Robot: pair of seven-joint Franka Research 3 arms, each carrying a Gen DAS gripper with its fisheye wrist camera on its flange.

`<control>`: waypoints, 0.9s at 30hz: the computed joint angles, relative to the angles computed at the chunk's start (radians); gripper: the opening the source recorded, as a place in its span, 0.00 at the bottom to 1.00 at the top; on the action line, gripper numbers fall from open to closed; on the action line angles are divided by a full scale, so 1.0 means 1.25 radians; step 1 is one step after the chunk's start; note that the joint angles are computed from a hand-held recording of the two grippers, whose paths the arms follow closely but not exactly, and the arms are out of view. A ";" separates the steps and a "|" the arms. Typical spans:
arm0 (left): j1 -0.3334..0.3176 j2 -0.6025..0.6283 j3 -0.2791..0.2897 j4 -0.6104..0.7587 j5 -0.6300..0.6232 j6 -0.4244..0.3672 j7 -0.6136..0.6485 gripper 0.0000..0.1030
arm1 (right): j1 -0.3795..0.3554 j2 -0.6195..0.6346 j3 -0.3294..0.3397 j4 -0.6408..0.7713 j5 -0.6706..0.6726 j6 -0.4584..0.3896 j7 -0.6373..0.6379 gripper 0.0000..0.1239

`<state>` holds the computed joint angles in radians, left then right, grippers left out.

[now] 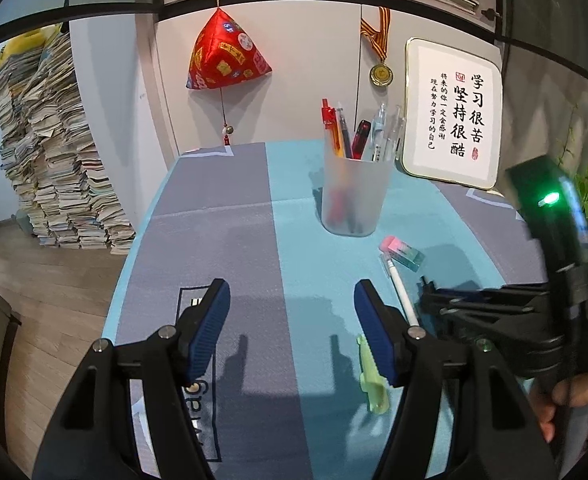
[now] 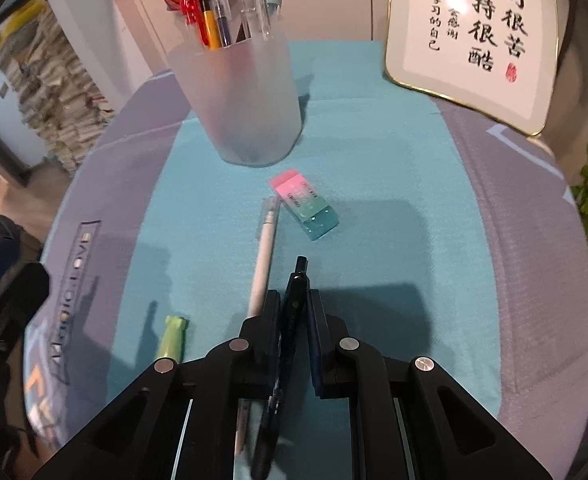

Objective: Organize stationery
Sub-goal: 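Grasp the white pen on the tablecloth with the left gripper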

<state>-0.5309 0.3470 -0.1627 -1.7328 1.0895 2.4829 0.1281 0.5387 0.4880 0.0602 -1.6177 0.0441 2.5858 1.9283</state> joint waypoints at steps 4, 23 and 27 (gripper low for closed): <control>0.004 0.041 -0.006 0.049 -0.044 0.011 0.058 0.62 | -0.019 -0.072 -0.001 -0.088 0.015 0.077 -0.006 0.10; -0.065 0.395 0.038 0.533 -0.401 -0.142 0.457 0.47 | -0.107 -0.188 0.047 -0.282 0.162 0.259 -0.094 0.09; -0.067 0.411 0.050 0.557 -0.429 -0.139 0.461 0.49 | -0.116 -0.192 0.056 -0.290 0.204 0.275 -0.133 0.09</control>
